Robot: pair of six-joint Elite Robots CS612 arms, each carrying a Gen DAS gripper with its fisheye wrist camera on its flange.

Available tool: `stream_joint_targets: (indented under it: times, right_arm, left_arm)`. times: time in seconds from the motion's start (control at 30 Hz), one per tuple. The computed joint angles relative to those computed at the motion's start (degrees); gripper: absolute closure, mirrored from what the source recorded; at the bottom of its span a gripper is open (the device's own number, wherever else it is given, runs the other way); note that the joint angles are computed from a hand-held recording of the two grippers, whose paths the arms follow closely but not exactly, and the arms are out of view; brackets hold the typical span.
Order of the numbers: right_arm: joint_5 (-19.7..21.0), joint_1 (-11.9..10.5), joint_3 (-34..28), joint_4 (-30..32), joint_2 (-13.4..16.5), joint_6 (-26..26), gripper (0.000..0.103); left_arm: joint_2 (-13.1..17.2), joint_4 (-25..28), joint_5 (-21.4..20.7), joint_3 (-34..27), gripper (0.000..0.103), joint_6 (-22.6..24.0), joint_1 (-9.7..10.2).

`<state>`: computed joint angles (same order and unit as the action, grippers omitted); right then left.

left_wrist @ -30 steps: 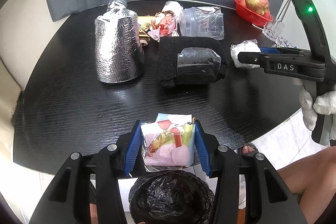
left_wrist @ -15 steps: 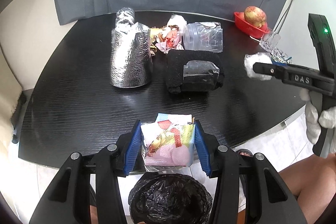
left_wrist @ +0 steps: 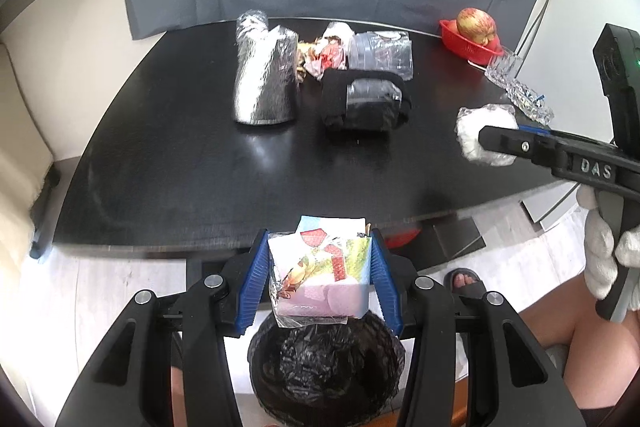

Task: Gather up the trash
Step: 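Carry the paper packet and plastic ball down over the black trash bin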

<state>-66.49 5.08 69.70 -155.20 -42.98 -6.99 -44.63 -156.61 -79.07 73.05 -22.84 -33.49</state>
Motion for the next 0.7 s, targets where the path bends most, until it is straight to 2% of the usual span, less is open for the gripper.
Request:
stream_joint_targets:
  times: [0.17,0.33,0.57,0.7]
  right_arm:
    - [1.22,0.98,3.03,0.42,-1.48,-1.19,0.048]
    - [2.88,1.63,4.71,4.77,-1.96,0.53,0.048]
    - [9.59,1.11,5.89,11.78,-1.54,8.91,0.048]
    - [11.59,0.98,6.29,14.23,-1.12,12.21,0.048]
  left_arm:
    - [-1.31,0.64,-0.75,2.63,0.057,-0.08,-0.48]
    - [-1.93,2.82,-2.99,4.41,0.057,-2.43,-0.39]
    - [-1.62,6.69,-8.62,5.16,0.056,-6.98,0.38]
    - [-1.01,10.19,-12.11,5.04,0.057,-10.75,1.17]
